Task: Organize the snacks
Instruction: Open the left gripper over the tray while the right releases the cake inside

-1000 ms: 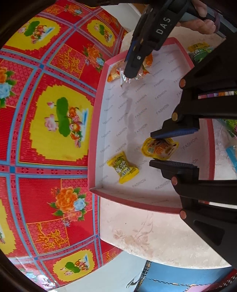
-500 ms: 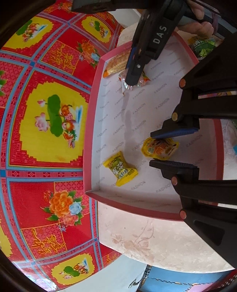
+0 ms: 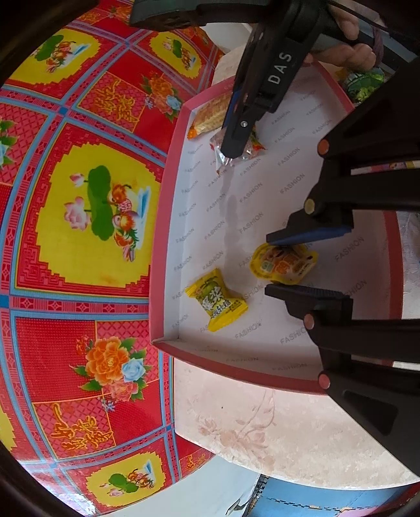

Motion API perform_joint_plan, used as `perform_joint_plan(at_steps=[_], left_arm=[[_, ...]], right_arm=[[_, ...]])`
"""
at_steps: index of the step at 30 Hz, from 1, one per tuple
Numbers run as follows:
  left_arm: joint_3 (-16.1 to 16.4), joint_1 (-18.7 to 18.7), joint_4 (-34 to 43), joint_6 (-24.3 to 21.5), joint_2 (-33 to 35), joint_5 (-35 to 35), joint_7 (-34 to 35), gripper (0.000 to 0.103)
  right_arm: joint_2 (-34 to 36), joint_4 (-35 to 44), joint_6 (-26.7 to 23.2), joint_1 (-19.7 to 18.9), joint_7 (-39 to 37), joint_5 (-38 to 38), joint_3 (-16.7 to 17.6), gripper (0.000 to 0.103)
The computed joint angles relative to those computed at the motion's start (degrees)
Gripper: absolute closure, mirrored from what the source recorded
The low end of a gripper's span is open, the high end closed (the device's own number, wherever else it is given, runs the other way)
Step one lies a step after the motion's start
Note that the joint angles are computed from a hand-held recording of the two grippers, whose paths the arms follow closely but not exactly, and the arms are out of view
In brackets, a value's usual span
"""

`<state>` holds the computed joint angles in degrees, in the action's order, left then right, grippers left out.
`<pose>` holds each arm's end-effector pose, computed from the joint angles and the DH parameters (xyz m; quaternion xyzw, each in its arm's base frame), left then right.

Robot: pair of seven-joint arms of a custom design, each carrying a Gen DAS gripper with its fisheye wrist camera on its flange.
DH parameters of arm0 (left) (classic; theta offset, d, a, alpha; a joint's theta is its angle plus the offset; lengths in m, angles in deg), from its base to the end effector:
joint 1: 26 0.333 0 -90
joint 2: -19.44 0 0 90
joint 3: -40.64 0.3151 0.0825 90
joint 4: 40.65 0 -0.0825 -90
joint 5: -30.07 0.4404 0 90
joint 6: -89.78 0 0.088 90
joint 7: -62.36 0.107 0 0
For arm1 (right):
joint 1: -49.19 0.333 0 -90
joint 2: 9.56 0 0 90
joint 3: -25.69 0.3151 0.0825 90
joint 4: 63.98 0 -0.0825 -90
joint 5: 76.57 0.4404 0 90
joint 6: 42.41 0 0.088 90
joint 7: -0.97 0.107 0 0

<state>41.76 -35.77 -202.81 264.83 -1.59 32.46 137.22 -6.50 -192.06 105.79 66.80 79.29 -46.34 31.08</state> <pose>0.4317 -0.0696 0.3259 -0.7008 0.6510 -0.2420 0.1629 0.5551 0.2254 0.3374 -0.7527 0.6194 0.0418 0.2190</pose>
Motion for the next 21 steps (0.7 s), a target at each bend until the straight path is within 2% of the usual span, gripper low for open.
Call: perform_joint_plan(at_steps=[5,8,12,17,21], left_arm=[[-1.0,0.3,0.3,-1.5,-0.9,0.2,-0.8,0.075],[-0.2,-0.7,0.1,-1.6,-2.0,-0.4,-0.1,0.068],[-0.8,-0.2,-0.2,-2.5,-3.6,-0.1,-0.4,0.061],[1.3,-2.0,-0.7,-3.1,-5.2,-1.9,0.9,0.061],[0.0,-0.9,-1.5,-4.3,-7.4,-1.7,0.2,0.061]], right_arm=[[-0.4,-0.1,-0.5,-0.2,-0.4,0.2,-0.1,0.070],[-1.1,-0.4,-0.6,-0.2,-0.6,0.5,-0.2,0.066],[-2.4,-1.0,-0.9,-0.2,-0.6,1.0,-0.3,0.064],[-4.2,-1.6,-1.4,-0.2,-0.3,0.6,-0.6,0.063],[-5.9,-2.4,-2.0,-0.1,0.4,0.5,-0.8,0.063]])
